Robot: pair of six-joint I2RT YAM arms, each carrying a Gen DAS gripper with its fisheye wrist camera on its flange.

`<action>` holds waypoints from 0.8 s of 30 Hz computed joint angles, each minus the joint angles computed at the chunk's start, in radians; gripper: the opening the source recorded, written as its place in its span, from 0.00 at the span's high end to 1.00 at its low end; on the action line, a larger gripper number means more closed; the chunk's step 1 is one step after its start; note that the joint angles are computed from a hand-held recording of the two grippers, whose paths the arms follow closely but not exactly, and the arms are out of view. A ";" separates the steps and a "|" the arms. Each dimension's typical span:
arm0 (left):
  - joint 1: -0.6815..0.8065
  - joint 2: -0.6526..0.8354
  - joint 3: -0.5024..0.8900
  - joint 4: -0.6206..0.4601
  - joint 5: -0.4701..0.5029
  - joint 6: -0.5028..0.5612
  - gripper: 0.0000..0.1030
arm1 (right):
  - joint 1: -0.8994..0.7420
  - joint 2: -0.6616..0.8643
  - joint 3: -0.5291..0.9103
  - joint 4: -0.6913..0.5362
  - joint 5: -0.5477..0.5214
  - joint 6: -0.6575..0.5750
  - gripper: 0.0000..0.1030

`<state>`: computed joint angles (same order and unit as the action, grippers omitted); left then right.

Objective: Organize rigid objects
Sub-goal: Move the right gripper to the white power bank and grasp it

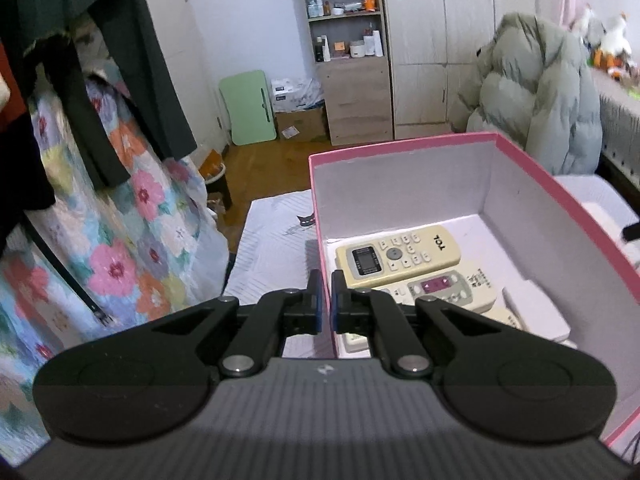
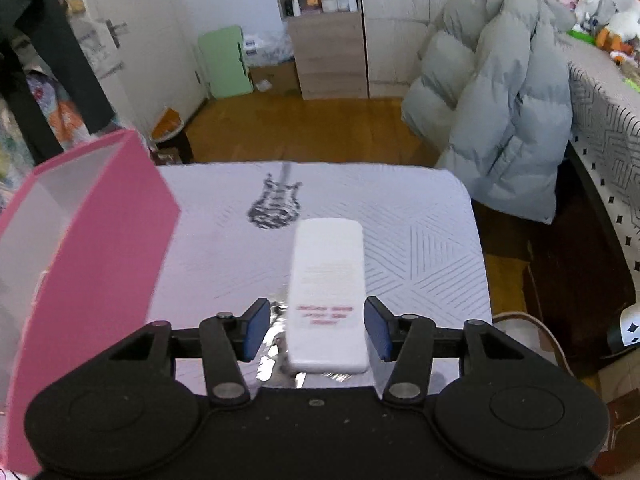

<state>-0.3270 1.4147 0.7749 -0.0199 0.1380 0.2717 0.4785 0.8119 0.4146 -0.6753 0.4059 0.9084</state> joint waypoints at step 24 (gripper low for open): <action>-0.048 0.031 -0.032 0.086 -0.073 -0.055 0.97 | -0.122 0.158 0.047 0.192 0.009 -0.066 0.41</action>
